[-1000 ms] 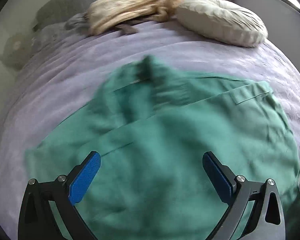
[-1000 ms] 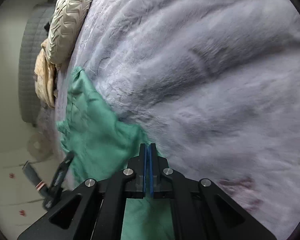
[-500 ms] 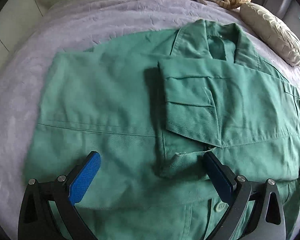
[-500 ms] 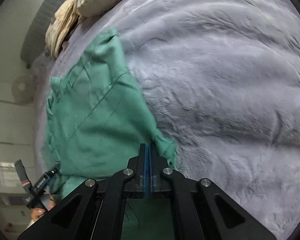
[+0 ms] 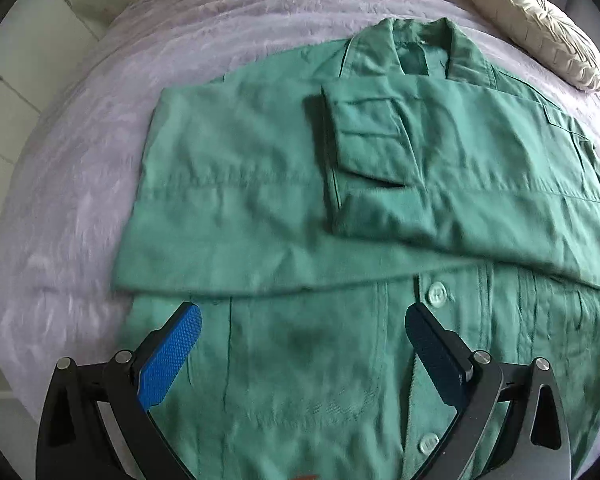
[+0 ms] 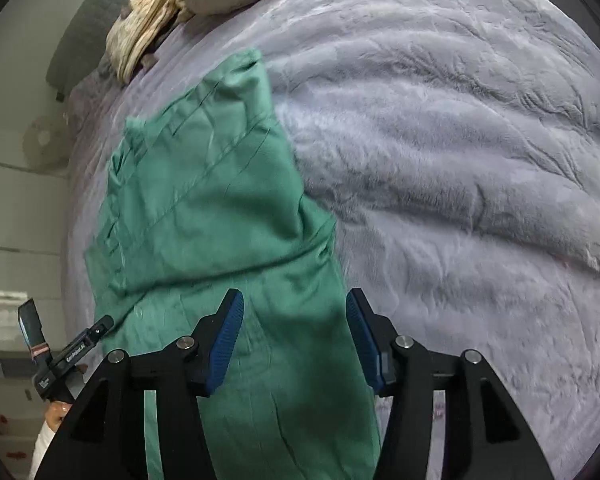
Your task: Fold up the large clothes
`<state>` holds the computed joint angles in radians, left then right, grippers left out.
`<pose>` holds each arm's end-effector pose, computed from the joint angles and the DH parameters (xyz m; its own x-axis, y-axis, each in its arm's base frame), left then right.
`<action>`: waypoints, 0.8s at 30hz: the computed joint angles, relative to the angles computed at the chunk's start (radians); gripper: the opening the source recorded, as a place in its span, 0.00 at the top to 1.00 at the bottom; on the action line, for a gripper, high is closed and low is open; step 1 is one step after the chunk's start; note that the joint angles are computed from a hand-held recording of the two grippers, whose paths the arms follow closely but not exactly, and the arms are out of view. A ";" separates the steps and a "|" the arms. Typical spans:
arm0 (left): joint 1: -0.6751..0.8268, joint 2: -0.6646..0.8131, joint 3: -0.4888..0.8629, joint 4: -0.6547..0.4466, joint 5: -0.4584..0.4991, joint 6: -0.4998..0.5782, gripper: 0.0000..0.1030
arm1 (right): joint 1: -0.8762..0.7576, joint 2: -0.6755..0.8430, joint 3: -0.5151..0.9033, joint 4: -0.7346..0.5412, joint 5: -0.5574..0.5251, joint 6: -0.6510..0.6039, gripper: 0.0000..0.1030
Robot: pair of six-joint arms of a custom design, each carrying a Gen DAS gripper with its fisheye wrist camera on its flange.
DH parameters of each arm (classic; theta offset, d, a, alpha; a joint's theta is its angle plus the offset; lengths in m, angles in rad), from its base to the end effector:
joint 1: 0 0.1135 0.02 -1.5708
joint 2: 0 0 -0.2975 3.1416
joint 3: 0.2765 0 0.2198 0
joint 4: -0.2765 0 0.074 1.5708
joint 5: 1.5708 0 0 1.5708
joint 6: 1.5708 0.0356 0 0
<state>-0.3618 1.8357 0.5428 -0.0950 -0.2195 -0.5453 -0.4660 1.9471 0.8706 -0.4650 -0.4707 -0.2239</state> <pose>0.2210 -0.0754 0.1068 -0.9463 -0.1831 -0.2666 -0.2133 0.9730 0.0887 0.2624 -0.1139 0.1268 -0.9570 0.2598 -0.1292 0.1806 0.8819 0.4355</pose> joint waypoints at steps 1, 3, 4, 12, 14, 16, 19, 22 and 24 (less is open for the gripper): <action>-0.012 -0.022 -0.018 0.000 0.006 -0.023 0.01 | 0.001 -0.003 0.001 -0.018 0.002 -0.010 0.44; -0.046 -0.064 -0.041 -0.021 0.005 -0.076 0.01 | 0.009 -0.019 -0.003 -0.045 0.014 -0.026 0.44; -0.057 -0.084 -0.050 -0.031 0.008 -0.096 0.01 | 0.013 -0.029 -0.007 -0.055 0.014 -0.035 0.44; -0.176 -0.205 -0.056 -0.177 0.014 -0.208 0.01 | 0.045 -0.115 -0.021 -0.132 0.014 -0.090 0.21; -0.197 -0.217 -0.047 -0.211 0.010 -0.223 0.01 | 0.049 -0.132 -0.023 -0.151 0.011 -0.102 0.20; -0.248 -0.238 -0.032 -0.269 0.003 -0.268 0.01 | 0.049 -0.148 -0.030 -0.167 0.010 -0.114 0.13; -0.308 -0.264 -0.029 -0.324 -0.002 -0.334 0.01 | 0.047 -0.173 -0.045 -0.185 0.009 -0.137 0.00; -0.370 -0.284 -0.037 -0.362 -0.018 -0.416 0.01 | 0.054 -0.199 -0.060 -0.198 0.027 -0.169 0.00; -0.388 -0.303 -0.056 -0.370 -0.014 -0.442 0.01 | 0.054 -0.208 -0.064 -0.218 0.027 -0.194 0.00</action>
<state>-0.7494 1.5325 0.4867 -0.4655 -0.2337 -0.9875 -0.4122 1.7391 0.8066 -0.6830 -0.4437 -0.4181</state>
